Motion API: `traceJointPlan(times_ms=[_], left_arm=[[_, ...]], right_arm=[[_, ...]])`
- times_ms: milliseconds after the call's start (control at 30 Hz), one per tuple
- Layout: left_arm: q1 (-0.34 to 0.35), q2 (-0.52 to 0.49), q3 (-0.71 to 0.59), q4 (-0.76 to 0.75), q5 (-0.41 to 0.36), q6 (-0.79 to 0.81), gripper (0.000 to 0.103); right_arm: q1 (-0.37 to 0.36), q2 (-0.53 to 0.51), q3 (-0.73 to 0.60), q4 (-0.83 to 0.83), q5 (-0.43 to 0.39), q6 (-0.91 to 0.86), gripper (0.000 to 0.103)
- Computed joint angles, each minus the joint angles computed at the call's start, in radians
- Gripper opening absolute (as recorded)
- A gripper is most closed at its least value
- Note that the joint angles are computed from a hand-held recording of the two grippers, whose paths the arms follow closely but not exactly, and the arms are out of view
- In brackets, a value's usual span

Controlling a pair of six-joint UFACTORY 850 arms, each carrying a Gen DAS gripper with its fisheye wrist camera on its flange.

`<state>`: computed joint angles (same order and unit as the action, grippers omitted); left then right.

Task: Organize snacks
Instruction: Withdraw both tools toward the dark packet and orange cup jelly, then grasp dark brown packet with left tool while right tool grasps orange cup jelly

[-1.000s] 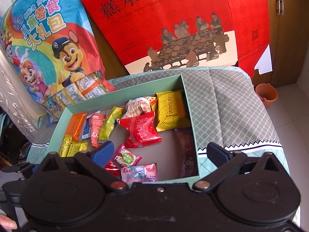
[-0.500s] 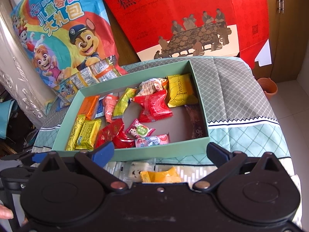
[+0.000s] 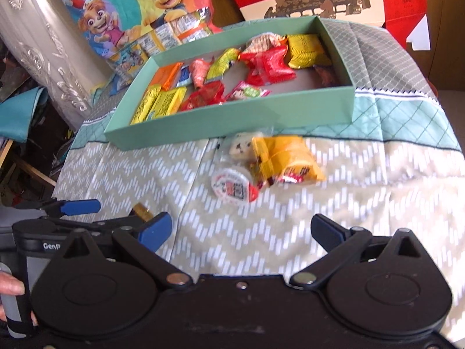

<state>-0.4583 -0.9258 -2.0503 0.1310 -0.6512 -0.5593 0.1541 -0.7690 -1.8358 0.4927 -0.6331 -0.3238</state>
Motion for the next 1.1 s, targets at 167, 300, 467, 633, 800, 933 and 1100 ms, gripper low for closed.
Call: traceJointPlan(times_ms=[167,300,467,633,800,933,1100], left_arm=[[-0.012,0.06,0.131,-0.005,0.027,0.014,0.103],[-0.014,0.092,0.196,-0.009,0.056,-0.009,0.103],[-0.019,0.115,0.234,0.018,0.085,-0.037,0.103],[-0.02,0.108,0.232,0.043,0.08,-0.061,0.103],[-0.015,0.093,0.215,0.08,0.066,-0.096,0.103],[-0.013,0.058,0.161,0.111,0.036,-0.109,0.103],[-0.01,0.013,0.09,0.122,0.014,-0.095,0.102]], right_arm=[[0.025,0.064,0.121,-0.011,-0.057,-0.008,0.085],[0.039,0.105,0.186,-0.013,-0.108,-0.041,0.062],[0.055,0.139,0.243,-0.059,-0.115,-0.016,0.049],[0.061,0.151,0.272,-0.056,-0.093,-0.031,0.041],[0.073,0.141,0.259,-0.092,-0.088,-0.062,0.041],[0.103,0.153,0.277,-0.184,-0.037,-0.082,0.022],[0.083,0.132,0.243,-0.142,-0.021,-0.067,0.022]])
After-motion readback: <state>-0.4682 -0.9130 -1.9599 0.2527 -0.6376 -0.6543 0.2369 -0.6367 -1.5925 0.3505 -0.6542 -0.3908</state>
